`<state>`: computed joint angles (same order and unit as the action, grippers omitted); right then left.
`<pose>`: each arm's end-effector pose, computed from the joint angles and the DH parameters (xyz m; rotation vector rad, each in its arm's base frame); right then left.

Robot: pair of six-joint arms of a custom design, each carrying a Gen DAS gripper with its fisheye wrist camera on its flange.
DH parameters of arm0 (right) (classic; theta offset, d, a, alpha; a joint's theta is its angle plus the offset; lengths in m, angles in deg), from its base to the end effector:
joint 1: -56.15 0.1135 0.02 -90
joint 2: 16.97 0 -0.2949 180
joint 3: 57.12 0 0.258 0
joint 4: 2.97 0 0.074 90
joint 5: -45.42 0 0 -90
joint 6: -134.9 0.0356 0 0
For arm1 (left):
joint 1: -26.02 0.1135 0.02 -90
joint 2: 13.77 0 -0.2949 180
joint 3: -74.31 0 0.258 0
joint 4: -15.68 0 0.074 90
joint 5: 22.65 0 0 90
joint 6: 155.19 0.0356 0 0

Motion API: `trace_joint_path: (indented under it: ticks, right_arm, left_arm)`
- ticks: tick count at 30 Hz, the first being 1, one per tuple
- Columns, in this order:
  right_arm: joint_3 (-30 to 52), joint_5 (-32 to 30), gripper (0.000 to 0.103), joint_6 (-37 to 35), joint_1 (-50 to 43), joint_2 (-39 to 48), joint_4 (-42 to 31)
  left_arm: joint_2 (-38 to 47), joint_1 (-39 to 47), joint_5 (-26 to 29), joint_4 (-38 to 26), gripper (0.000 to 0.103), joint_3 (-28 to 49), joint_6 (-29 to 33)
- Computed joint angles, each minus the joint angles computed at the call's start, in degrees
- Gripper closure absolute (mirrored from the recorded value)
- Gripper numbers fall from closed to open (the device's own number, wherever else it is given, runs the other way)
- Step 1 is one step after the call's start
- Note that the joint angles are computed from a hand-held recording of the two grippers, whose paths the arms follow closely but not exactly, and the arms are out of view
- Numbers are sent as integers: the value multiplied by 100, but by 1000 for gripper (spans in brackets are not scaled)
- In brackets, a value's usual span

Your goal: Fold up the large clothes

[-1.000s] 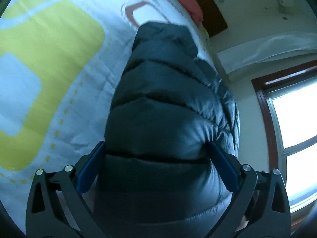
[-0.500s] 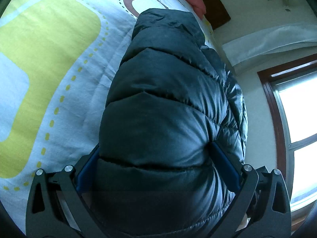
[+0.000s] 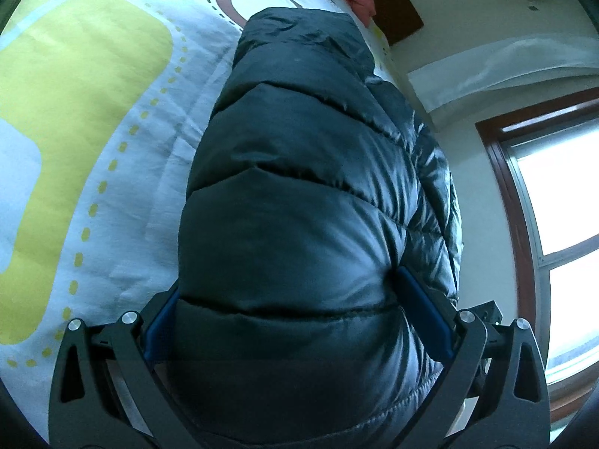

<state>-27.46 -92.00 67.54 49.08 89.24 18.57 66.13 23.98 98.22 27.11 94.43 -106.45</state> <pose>0.2201 -0.0009 0.0654 0.2959 2.4192 1.1536 0.1669 -0.0242 0.1028 -0.5877 2.4265 -0.9856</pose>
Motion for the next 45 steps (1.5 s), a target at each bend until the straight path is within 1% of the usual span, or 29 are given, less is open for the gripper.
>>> trace_joint_path:
  ticks: [2, 6, 8, 9, 10, 13, 15, 17, 18, 19, 20, 21, 22, 23, 24, 25, 27, 29, 30, 32, 33, 36, 38, 39, 41, 42, 43, 45]
  right_arm:
    - [-31, -110, 38, 50, -32, 101, 160]
    - [-52, -214, 43, 80, -33, 150, 278]
    - [-72, -405, 47, 69, -113, 256, 397]
    - [-78, -447, 48, 179, -78, 312, 539]
    - [-109, -542, 51, 264, -94, 374, 691]
    - [-348, -712, 57, 683, -69, 426, 1349]
    - [-560, -714, 59, 998, 31, 357, 1838]
    - [-720, -667, 60, 1399, 227, 384, 2415]
    - [-789, -640, 60, 1721, 397, 474, 2866]
    - [-803, -531, 61, 2030, 633, 537, 3231]
    - [-777, -420, 61, 2263, 835, 567, 3441]
    - [-692, -256, 61, 2622, 1149, 676, 3801]
    - [-585, -139, 61, 2860, 1377, 754, 4003]
    - [-447, -9, 61, 3091, 1615, 840, 4167]
    - [-211, 148, 61, 3357, 1916, 962, 4292]
    - [-31, 234, 61, 3518, 2103, 1039, 4337]
    - [487, 435, 61, 3908, 2525, 1289, 4369]
    - [946, 559, 61, 4055, 2792, 1436, 4155]
    - [1308, 617, 61, 4119, 2934, 1560, 3934]
    - [1795, 671, 61, 4101, 3058, 1712, 3475]
    - [1870, 725, 61, 4153, 3140, 1843, 3488]
    - [2231, 721, 61, 4205, 3161, 2155, 3117]
    - [2251, 500, 61, 4579, 3076, 2511, 3638]
    - [2257, 428, 61, 4623, 3045, 2602, 3750]
    - [2233, 442, 62, 4471, 3056, 2520, 3607]
    - [2246, 453, 61, 4362, 3065, 2424, 3426]
    - [2257, 459, 60, 4242, 3067, 2328, 3238]
    - [2267, 536, 52, 4029, 3104, 2127, 2898]
  left_arm:
    - [-59, -43, -30, -26, 4, -8, -26]
    - [-140, -88, -83, -18, 7, -31, -53]
    - [-248, -178, -153, -31, 11, -60, -120]
    - [-342, -223, -210, -77, 13, -75, -133]
    - [-471, -215, -222, -122, 16, -143, -107]
    - [-1013, -292, -334, -488, 25, -193, -23]
    - [-1364, -177, -215, -802, 29, -195, 139]
    - [-1887, 260, 161, -1398, 33, -150, 492]
    - [-2141, 477, 313, -1746, 33, -94, 706]
    - [-2472, 800, 503, -2260, 34, 20, 1035]
    - [-2755, 1208, 732, -2812, 34, 170, 1450]
    - [-2878, 1591, 933, -3235, 34, 328, 1830]
    - [-2910, 1968, 1133, -3574, 35, 482, 2188]
    - [-2859, 2398, 1353, -3906, 35, 665, 2612]
    - [-2672, 2944, 1615, -4286, 35, 922, 3187]
    - [-2472, 3319, 1781, -4509, 35, 1098, 3586]
    - [-1938, 3922, 1982, -4789, 35, 1462, 4245]
    - [-1166, 4438, 2120, -4878, 35, 1878, 4811]
    - [-929, 4511, 2124, -4803, 35, 1975, 4867]
    - [-189, 4678, 2110, -4595, 35, 2283, 4992]
    - [9, 4673, 2073, -4497, 35, 2354, 4976]
    - [883, 4520, 1845, -4021, 35, 2585, 4763]
    - [1438, 4570, 1827, -3756, 32, 2626, 4805]
    - [1605, 4609, 1914, -3688, 32, 2646, 4821]
    - [1672, 4642, 1968, -3662, 31, 2641, 4860]
    - [1649, 4648, 1967, -3686, 31, 2640, 4889]
    - [1655, 4680, 2002, -3737, 30, 2654, 4932]
    - [1718, 4803, 2147, -3963, 28, 2735, 5109]
